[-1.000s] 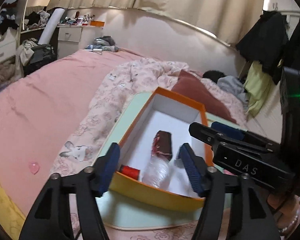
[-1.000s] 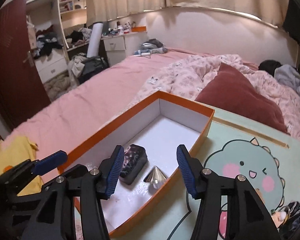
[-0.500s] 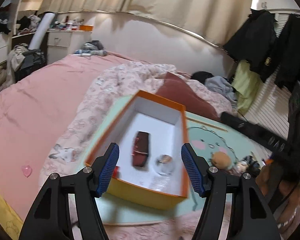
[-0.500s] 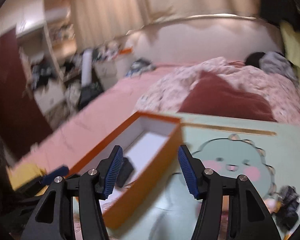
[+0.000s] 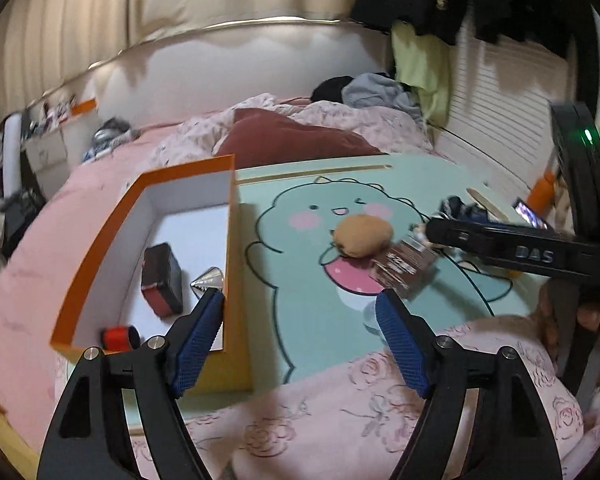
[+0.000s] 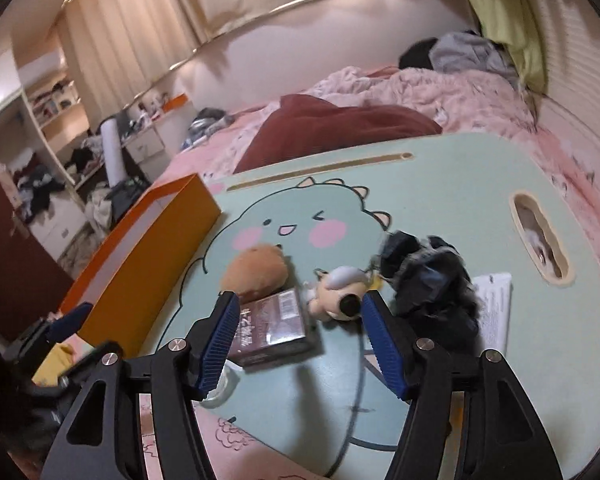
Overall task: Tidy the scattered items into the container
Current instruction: 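Grasp the brown printed carton with the right gripper while the left gripper reaches for the clear heart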
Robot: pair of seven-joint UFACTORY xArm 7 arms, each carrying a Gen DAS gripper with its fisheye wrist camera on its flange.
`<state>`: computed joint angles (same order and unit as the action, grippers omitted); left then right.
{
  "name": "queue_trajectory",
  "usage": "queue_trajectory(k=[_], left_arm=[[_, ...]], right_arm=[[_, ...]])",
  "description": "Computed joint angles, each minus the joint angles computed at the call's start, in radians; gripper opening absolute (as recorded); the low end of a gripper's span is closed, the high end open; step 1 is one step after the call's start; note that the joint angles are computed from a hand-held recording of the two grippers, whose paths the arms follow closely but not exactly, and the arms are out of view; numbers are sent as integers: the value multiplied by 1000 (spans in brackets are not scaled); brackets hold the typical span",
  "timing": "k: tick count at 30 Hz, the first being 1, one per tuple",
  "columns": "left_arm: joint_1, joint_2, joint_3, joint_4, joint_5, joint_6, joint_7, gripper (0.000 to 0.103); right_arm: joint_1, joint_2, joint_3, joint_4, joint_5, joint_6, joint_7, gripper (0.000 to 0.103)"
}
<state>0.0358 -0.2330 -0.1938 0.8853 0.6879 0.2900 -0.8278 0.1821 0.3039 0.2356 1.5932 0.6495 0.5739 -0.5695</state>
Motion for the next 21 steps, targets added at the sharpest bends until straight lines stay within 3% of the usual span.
queue_trajectory(k=[2, 6, 8, 10, 13, 18, 21], left_arm=[[27, -22, -22, -10, 64, -7, -55, 78], [102, -69, -63, -50, 183, -138, -149, 78], [122, -71, -88, -50, 205, -167, -135, 78], [125, -56, -110, -34, 202, -135, -109, 78], [59, -20, -62, -16, 110, -98, -15, 78], [-17, -12, 32, -42, -99, -134, 118, 78], [6, -13, 12, -52, -131, -151, 140, 78]], right_arm=[[5, -13, 8, -26, 2, -28, -36, 64], [26, -14, 2, -44, -39, -56, -38, 66], [33, -18, -1, -54, -57, -72, -27, 68], [40, -13, -5, -52, -80, -77, -9, 69], [45, -3, -8, -45, -115, -74, 13, 70], [36, -1, 0, -45, -124, -66, 18, 70], [32, -1, 2, -46, -120, -61, 18, 71]])
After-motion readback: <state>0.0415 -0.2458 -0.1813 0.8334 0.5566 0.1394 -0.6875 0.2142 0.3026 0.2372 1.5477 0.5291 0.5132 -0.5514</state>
